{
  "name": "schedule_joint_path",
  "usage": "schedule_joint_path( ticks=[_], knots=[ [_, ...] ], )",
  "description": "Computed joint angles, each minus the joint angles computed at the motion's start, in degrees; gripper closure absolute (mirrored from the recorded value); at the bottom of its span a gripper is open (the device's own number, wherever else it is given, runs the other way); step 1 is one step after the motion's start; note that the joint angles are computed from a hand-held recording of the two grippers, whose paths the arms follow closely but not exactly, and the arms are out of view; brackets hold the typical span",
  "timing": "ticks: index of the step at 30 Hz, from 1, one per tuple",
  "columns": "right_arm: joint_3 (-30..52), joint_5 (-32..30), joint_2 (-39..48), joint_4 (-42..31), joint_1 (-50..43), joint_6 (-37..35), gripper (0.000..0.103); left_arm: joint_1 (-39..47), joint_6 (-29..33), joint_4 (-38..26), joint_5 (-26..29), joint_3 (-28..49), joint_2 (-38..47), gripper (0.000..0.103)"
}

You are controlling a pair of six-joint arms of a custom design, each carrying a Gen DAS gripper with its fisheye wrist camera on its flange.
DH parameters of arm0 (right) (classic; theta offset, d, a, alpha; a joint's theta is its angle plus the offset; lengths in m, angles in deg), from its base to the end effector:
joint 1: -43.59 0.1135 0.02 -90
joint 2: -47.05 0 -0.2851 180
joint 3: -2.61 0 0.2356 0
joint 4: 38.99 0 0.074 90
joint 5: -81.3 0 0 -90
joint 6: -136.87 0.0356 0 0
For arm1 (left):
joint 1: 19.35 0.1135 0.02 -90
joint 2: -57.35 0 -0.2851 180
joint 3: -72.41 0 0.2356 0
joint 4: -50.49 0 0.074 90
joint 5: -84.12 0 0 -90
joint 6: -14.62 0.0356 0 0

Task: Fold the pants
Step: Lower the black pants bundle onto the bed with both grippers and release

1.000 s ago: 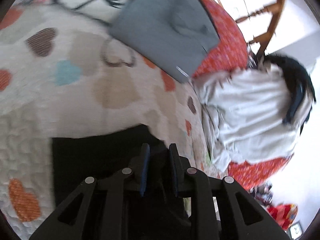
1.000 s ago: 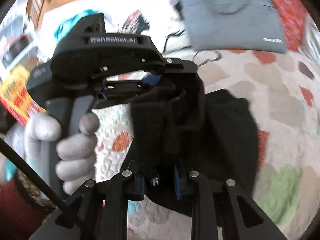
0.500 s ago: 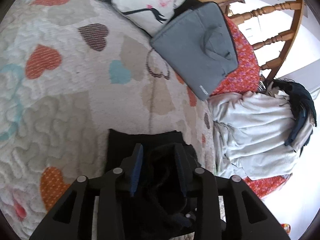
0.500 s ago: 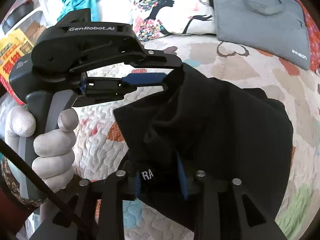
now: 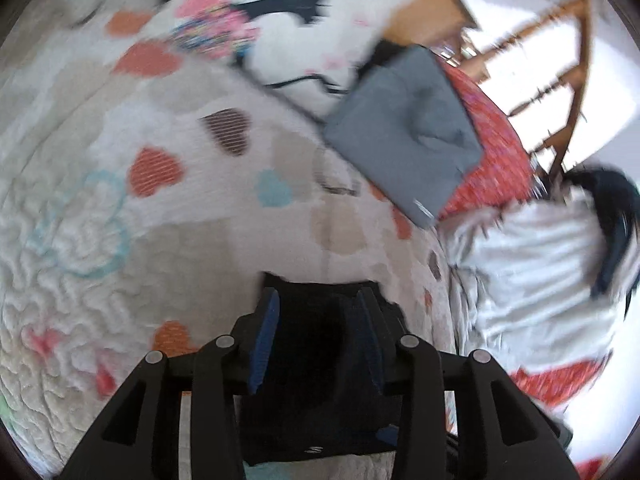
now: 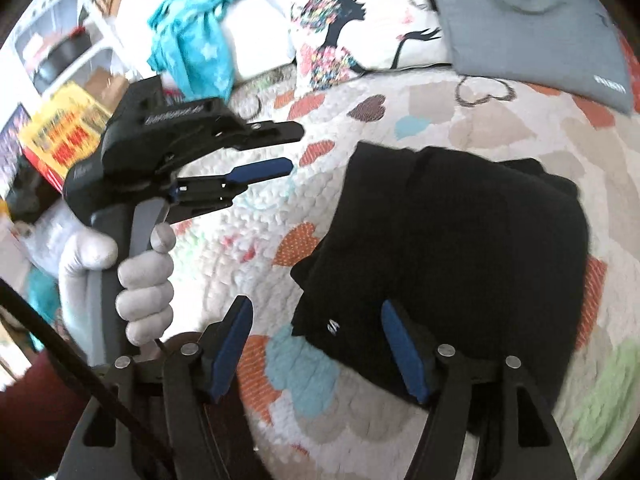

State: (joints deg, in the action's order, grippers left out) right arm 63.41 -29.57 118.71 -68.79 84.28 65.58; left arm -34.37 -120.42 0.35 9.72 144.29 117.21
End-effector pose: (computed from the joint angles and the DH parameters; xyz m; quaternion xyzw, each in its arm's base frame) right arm 0.1760 0.1681 0.2698 -0.2446 0.8629 0.3463 0.2750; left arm 0.1834 -0.0591 0.3423 -0.1734 0.8759 -0.3225 0.3141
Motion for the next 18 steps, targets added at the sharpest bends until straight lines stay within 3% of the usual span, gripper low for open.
schedule_joint_path(
  ticks=[7,11,14,18],
  knots=[
    [-4.75,-4.40,-8.40,-3.31,-12.58,0.69,0.031,-12.74,-0.70,3.77,-6.41,6.52,11.13,0.059],
    [-5.93,-9.37,-8.05,-3.86,-21.84,1.50,0.031,-13.82,-2.36,-5.64,-15.17,10.71,20.14,0.059],
    [-5.43,-11.75,-6.64,-4.02,-27.07,0.61,0.031,-10.20,-3.70,-3.13,-12.15,5.10,20.25,0.050],
    [-1.61,-12.91,-2.18,-2.54,-30.12,1.27,0.031,-8.79,-2.10,-0.55,-11.10,1.64,18.72,0.050]
  ],
)
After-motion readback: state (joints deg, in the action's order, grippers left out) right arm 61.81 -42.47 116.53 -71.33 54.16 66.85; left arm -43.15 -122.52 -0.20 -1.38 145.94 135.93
